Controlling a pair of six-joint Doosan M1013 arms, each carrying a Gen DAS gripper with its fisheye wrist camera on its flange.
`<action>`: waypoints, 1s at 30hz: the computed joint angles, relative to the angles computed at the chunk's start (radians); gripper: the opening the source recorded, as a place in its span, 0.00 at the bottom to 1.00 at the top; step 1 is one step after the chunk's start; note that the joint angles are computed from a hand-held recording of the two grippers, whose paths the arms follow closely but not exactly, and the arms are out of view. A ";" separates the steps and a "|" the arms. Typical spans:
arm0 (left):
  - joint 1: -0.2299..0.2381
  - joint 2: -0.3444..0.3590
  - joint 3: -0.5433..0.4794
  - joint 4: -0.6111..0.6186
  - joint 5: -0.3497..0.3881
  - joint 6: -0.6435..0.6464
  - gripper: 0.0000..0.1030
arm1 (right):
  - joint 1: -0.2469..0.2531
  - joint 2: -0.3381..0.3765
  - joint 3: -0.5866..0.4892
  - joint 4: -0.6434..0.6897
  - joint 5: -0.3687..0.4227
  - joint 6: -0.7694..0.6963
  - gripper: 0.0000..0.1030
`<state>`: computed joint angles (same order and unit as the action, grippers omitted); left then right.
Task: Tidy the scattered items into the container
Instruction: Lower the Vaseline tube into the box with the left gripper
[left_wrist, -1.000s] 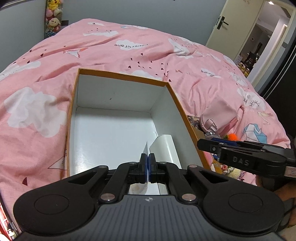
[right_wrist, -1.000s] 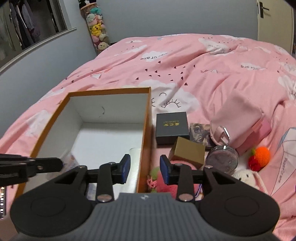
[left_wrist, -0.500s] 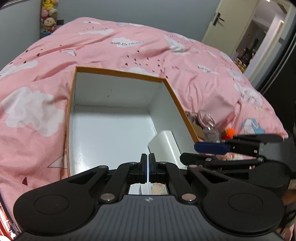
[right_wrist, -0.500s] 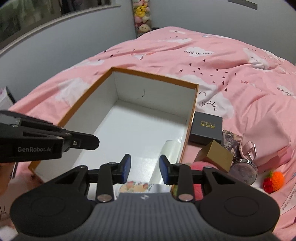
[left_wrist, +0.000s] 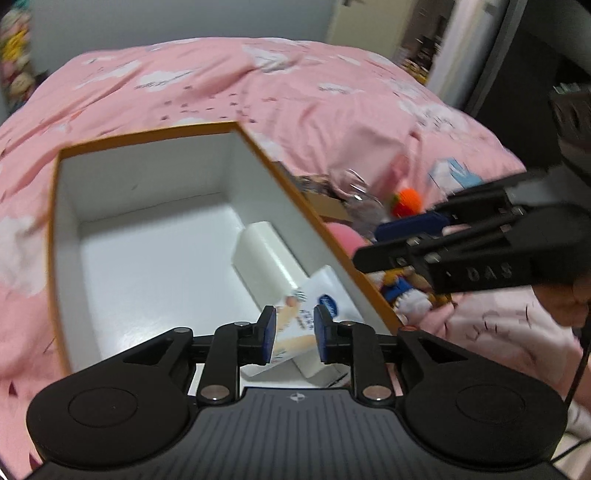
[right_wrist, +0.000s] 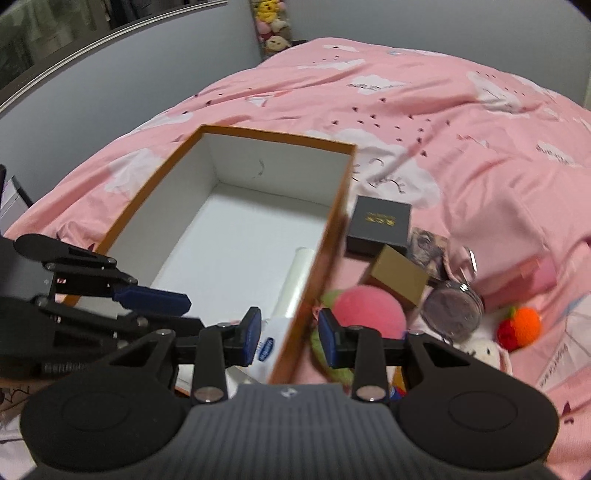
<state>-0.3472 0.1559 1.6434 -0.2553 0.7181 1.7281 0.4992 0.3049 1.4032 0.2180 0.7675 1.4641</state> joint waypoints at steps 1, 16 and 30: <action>-0.008 0.003 -0.003 0.012 0.002 0.018 0.34 | -0.002 -0.001 0.004 -0.007 -0.003 0.014 0.36; -0.077 0.060 -0.055 0.129 0.062 0.263 0.54 | -0.030 -0.018 0.050 0.011 -0.038 0.102 0.43; -0.045 0.168 -0.195 0.052 0.297 0.489 0.64 | -0.042 -0.016 0.059 0.039 -0.047 0.120 0.44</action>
<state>-0.3918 0.3236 1.4483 -0.2030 1.0155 2.2176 0.4569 0.2886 1.4626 0.2566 0.7206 1.5843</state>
